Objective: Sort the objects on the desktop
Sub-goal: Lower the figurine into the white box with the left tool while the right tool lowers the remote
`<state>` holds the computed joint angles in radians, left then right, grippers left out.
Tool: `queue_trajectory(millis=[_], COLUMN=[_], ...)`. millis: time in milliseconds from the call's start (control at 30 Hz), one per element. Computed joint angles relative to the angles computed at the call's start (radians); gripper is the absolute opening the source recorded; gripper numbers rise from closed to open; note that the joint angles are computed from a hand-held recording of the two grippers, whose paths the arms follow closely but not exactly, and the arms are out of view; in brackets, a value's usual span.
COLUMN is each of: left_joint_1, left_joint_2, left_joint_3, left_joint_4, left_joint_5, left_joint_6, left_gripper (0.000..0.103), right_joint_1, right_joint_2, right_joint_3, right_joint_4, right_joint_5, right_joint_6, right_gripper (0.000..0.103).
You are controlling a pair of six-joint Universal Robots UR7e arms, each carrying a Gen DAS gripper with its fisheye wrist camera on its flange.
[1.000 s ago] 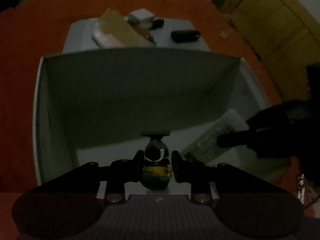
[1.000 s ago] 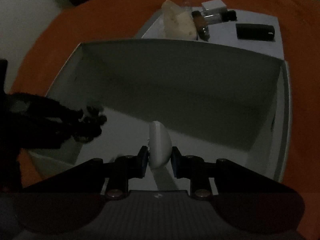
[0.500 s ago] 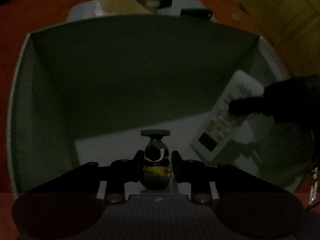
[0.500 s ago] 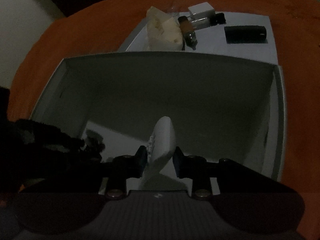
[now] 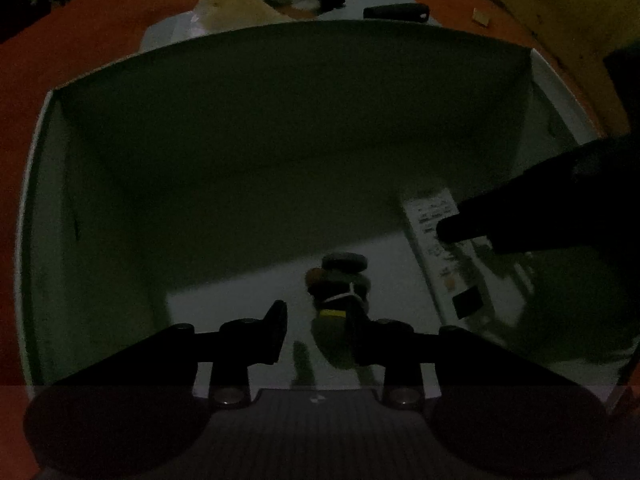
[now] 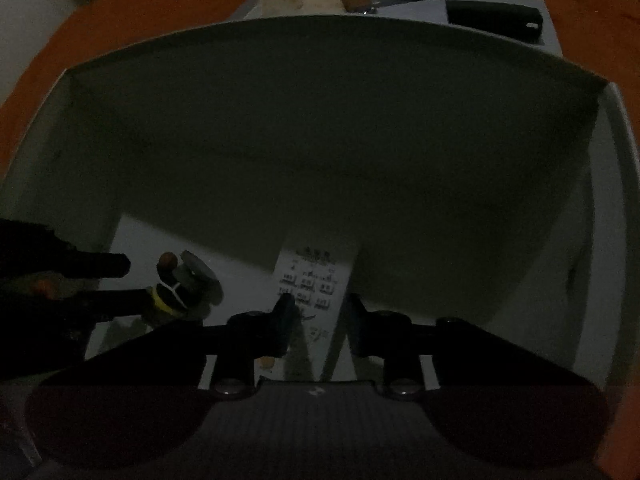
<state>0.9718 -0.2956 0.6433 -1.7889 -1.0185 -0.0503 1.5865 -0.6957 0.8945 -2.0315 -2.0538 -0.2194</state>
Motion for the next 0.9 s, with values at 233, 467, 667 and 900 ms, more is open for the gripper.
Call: queue_trajectory(millis=[233,467,667,900], left_joint_1=[-0.009,-0.023,-0.030,-0.029], left_joint_2=[-0.007,0.040,0.071,0.035], left_joint_3=[0.028,-0.031,-0.082,-0.013], left_joint_4=[-0.042,0.063,0.152,0.078], left_joint_5=[0.048,0.096,0.137,0.125], left_joint_6=[-0.025,-0.001,-0.026,-0.011], left_gripper=[0.089,0.103,0.103,0.103], right_joint_1=[0.012,0.031,0.039,0.034], right_joint_2=[0.003,0.080,0.074,0.059], right_joint_3=[0.025,-0.072,-0.046,-0.029], right_joint_4=[-0.036,0.181,0.158,0.133], right_joint_5=[-0.070,-0.177,-0.217,-0.197], right_joint_6=[0.061,0.117,0.100,0.109], right_gripper=[0.091,0.103,0.103,0.103])
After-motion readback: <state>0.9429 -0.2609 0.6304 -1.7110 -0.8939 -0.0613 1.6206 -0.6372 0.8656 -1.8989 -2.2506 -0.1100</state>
